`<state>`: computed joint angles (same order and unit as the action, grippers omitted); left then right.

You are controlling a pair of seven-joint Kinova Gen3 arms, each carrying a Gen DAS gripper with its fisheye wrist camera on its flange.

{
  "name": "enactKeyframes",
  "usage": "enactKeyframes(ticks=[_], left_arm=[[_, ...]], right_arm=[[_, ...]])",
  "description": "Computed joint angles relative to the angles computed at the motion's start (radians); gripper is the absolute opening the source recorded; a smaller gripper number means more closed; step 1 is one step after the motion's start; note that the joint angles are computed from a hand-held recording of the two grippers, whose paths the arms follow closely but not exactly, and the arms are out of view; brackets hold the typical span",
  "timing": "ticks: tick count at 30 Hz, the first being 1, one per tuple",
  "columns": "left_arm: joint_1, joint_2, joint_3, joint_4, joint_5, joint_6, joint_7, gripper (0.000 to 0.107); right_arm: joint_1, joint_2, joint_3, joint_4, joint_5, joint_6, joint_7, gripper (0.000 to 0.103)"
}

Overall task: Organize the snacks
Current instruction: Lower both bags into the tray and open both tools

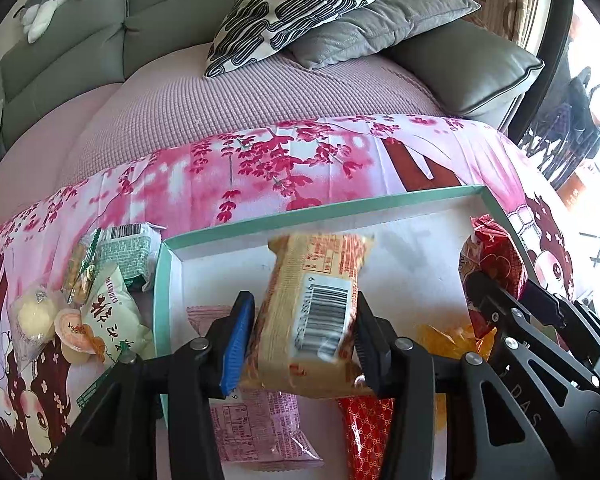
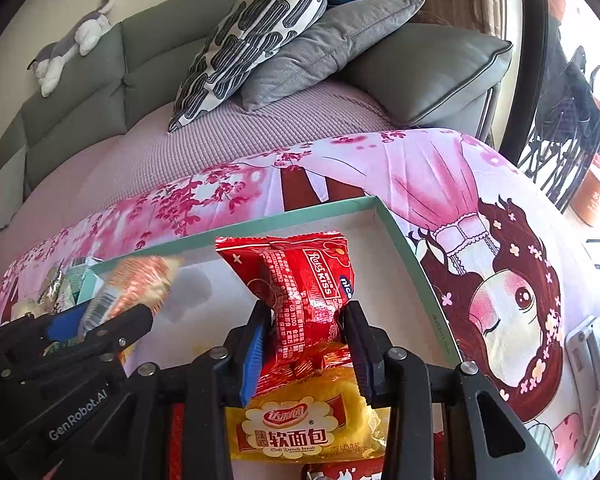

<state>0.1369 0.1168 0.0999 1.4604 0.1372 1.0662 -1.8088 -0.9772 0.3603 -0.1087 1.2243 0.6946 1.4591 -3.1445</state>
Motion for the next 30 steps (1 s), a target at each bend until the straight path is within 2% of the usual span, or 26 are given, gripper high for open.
enactKeyframes(ticks=[3, 4, 5, 10, 19, 30], left_arm=[[0.001, -0.009, 0.001, 0.006, 0.0, -0.002, -0.005, 0.055], [-0.001, -0.011, 0.0, 0.006, 0.005, -0.001, -0.009, 0.056], [-0.002, -0.014, 0.0, 0.006, 0.008, 0.0, -0.013, 0.056], [-0.01, -0.038, -0.006, 0.007, 0.018, 0.001, -0.02, 0.056], [-0.064, -0.095, -0.041, 0.038, 0.075, 0.006, -0.042, 0.056], [-0.109, -0.132, -0.068, 0.093, 0.088, 0.009, -0.079, 0.056]], right_arm=[[0.002, 0.001, -0.002, -0.01, -0.008, 0.012, 0.014, 0.05], [0.001, 0.003, -0.001, -0.015, -0.01, 0.021, 0.019, 0.056], [0.0, 0.003, 0.0, -0.016, -0.01, 0.026, 0.02, 0.057], [0.001, -0.017, -0.005, -0.002, -0.017, 0.024, 0.004, 0.058], [-0.038, -0.044, -0.025, -0.001, 0.024, 0.081, -0.032, 0.058], [-0.063, -0.027, -0.036, -0.04, 0.027, 0.117, -0.02, 0.058]])
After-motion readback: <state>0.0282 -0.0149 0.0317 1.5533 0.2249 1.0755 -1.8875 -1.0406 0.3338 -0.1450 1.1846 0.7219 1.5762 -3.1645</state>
